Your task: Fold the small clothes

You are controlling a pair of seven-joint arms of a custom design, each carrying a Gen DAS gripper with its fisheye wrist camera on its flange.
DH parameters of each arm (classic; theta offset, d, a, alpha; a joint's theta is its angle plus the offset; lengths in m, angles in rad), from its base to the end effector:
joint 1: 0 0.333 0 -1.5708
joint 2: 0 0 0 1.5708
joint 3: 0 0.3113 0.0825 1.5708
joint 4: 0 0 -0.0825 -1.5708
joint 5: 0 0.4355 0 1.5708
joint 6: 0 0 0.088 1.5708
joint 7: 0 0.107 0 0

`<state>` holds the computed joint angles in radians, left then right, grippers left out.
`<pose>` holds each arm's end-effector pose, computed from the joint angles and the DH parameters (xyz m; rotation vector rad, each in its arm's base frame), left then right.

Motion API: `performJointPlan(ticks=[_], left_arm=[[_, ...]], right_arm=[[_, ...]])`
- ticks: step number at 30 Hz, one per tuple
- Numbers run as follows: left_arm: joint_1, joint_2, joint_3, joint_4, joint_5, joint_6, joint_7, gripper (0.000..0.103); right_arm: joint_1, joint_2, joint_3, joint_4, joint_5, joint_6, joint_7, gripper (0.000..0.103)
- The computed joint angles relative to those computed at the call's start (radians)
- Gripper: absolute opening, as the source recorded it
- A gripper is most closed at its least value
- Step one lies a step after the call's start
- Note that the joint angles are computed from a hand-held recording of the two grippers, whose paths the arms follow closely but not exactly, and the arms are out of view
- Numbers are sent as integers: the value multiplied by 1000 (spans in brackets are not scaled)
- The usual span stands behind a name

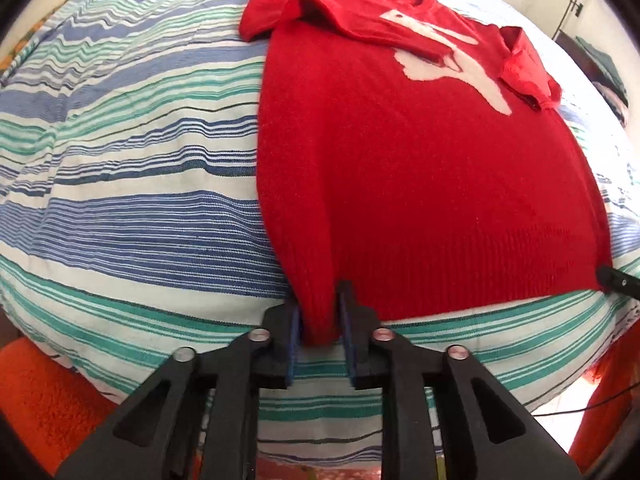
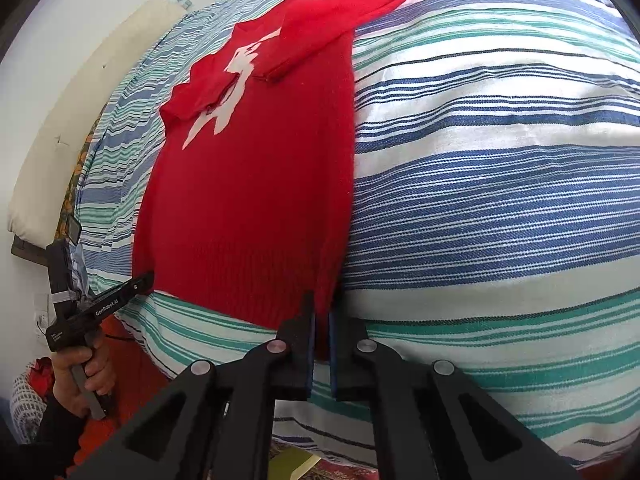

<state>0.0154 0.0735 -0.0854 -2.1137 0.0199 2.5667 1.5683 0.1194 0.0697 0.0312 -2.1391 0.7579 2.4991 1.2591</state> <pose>0.6280 -0.0439 0.3863 -1.9330 2.0957 -0.3937 0.6105 0.0881 0.3660 -1.7202 1.8853 0.1826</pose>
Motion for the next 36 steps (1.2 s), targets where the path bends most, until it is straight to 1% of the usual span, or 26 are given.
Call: performJointPlan(ticks=[1, 2, 3, 4, 5, 6, 8, 9, 10, 11, 13, 14, 16, 18, 19, 21, 23, 24, 25, 26, 27, 29, 31, 32, 33, 36], left_arm=[[-9, -17, 5, -12, 76, -7, -55, 81], [-14, -32, 8, -18, 146, -31, -110, 94], [-14, -51, 9, -33, 199, -39, -156, 98], [-9, -80, 9, -59, 228, -29, -182, 96], [0, -107, 8, -83, 249, -18, -210, 96], [13, -131, 7, -102, 282, 2, -264, 96], [50, -164, 1, -127, 357, 57, -409, 96], [68, -162, -2, -123, 379, 78, -473, 96], [83, -162, -2, -123, 389, 92, -519, 96], [93, -154, -2, -115, 392, 94, -552, 96], [103, -127, 0, -89, 388, 73, -590, 96], [104, -106, 0, -69, 403, 55, -613, 96], [97, -80, 4, -38, 425, 11, -647, 95], [92, -68, 14, -28, 400, -5, -638, 94], [90, -72, 18, -30, 393, -12, -636, 94], [88, -77, 24, -35, 398, -24, -645, 94], [87, -73, 26, -30, 393, -39, -647, 94], [87, -69, 27, -24, 391, -47, -648, 94], [87, -67, 29, -23, 391, -52, -650, 94], [87, -64, 30, -20, 387, -58, -649, 94], [87, -60, 31, -17, 383, -65, -647, 94], [84, -50, 32, -7, 376, -83, -644, 94], [79, -37, 32, 5, 376, -99, -643, 94], [76, -32, 32, 11, 382, -107, -645, 94], [72, -27, 33, 15, 389, -112, -648, 94], [59, -16, 33, 29, 415, -132, -656, 94]], right_arm=[[-1, -5, 1, -2, 11, -3, -13, 6], [-2, -11, 0, -3, 21, -12, -23, 12], [-1, -21, -1, -8, 11, -18, -17, 18], [2, -37, -5, -16, -16, -22, -1, 22], [4, -58, -9, -28, -50, -19, 18, 28], [7, -86, -14, -48, -103, -1, 53, 36], [8, -147, -21, -95, -276, 68, 171, 42], [3, -167, -21, -105, -399, 96, 237, 42], [-1, -173, -21, -96, -513, 109, 272, 42], [1, -166, -24, -72, -591, 115, 266, 42], [17, -117, -31, 16, -661, 103, 175, 42], [26, -80, -29, 69, -673, 100, 118, 42], [37, 12, -12, 179, -637, 115, -49, 42], [39, 127, 15, 300, -649, 110, -164, 42], [42, 192, 26, 367, -667, 96, -191, 42], [56, 317, 32, 494, -725, 75, -192, 41], [75, 424, 23, 593, -799, 92, -180, 41], [77, 478, 22, 652, -817, 70, -173, 41], [60, 520, 34, 708, -798, 31, -166, 39], [36, 540, 49, 740, -763, 21, -157, 16], [19, 536, 48, 741, -740, 50, -124, 7], [-66, 496, 79, 710, -619, 132, -70, 7], [-143, 446, 67, 672, -524, 193, 22, 7], [-172, 430, 43, 662, -500, 217, 78, 7], [-189, 420, 3, 655, -502, 235, 152, 7], [-230, 445, -113, 694, -570, 198, 376, 8]])
